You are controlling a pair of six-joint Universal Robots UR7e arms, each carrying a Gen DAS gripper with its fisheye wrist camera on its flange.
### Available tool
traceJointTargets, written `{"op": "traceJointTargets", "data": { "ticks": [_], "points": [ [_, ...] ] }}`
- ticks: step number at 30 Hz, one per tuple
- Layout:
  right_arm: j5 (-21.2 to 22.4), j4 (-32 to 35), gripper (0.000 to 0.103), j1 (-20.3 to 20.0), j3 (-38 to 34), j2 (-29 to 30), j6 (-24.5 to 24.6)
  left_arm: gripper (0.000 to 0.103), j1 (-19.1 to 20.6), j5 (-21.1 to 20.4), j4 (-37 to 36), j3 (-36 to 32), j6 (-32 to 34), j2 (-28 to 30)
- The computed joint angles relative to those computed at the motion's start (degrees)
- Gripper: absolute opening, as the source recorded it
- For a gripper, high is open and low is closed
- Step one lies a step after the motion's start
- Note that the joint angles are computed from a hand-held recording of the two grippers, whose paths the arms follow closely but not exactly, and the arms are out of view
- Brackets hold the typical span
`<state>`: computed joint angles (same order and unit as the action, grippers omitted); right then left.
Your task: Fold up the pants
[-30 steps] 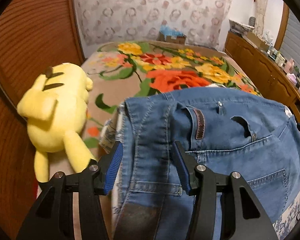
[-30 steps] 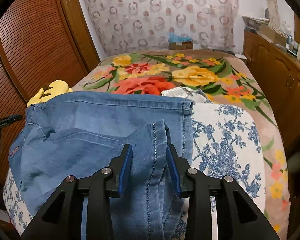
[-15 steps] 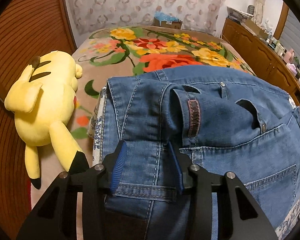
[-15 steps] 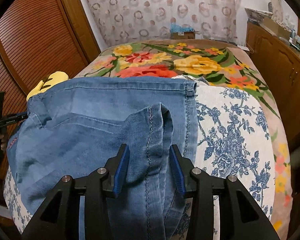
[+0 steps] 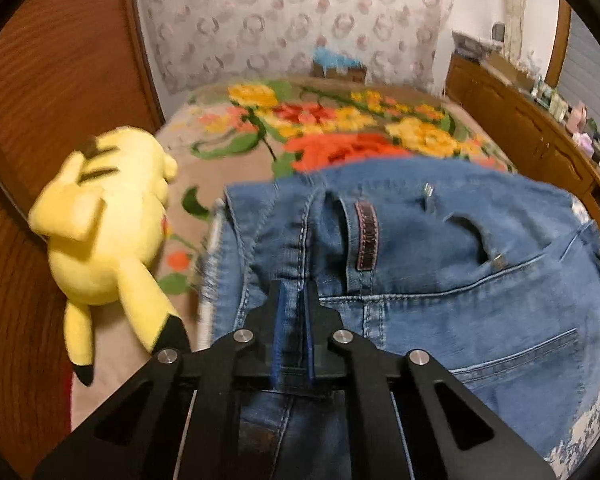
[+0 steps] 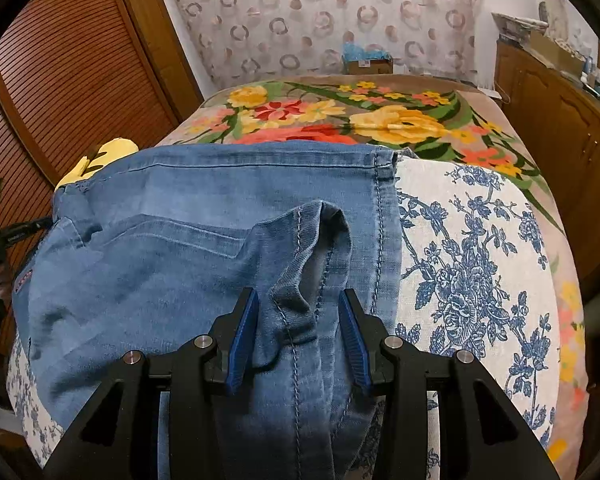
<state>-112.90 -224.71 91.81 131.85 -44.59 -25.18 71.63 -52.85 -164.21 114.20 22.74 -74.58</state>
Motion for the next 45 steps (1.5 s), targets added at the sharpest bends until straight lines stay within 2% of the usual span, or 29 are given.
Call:
{"op": "traceJointTargets", "data": {
  "ticks": [5,9,17,18,19,20,24,28,33,36,42,45],
  "points": [
    [0.03,-0.38,0.043,0.07,-0.19,0.35,0.29,0.009,-2.14,-0.83,-3.04,1.89,0.85,-3.92],
    [-0.07,-0.92,0.043,0.28,-0.31,0.63,0.15,0.009,-3.27,-0.24,-4.43,2.42,2.14,-4.31],
    [1.72,0.02,0.043,0.2,-0.12,-0.39,-1.0,0.009,-3.08,0.26,-4.53,2.42,1.99,-3.72],
    [2.34,0.53,0.037,0.2,-0.11,-0.96,-1.14,0.009,-3.1,0.33,-4.73,2.44,2.14,-3.71],
    [2.67,0.98,0.021,0.33,-0.11,-1.42,-1.07,0.009,-3.17,0.31,-5.35,2.63,2.26,-3.77],
    [3.03,0.84,0.016,0.44,0.03,-1.7,-1.32,0.009,-3.28,0.24,-6.18,2.91,2.42,-3.93],
    [6.08,-4.88,0.008,0.66,2.7,-3.48,-2.47,0.009,-4.51,-0.16,-10.42,3.95,3.88,-5.15],
    [8.35,-11.32,0.006,0.79,6.14,-5.98,-3.04,0.009,-5.5,-0.63,-13.41,2.91,5.15,-5.12],
    [6.44,-15.35,0.006,2.27,7.15,-7.98,-5.19,0.009,-5.04,-2.11,-13.82,-2.15,5.46,-2.52],
    [5.44,-14.74,0.006,2.09,5.64,-8.14,-5.8,0.009,-4.96,-2.17,-15.24,-5.31,7.42,1.1],
    [-0.15,-14.61,0.006,3.4,-1.43,-2.19,-5.8,0.009,-3.75,-1.88,-14.51,-11.6,7.07,8.18],
    [-2.51,-12.29,0.006,4.29,-5.11,0.12,-4.58,0.009,-3.21,-0.91,-12.09,-13.54,6.17,10.1]
  ]
}}
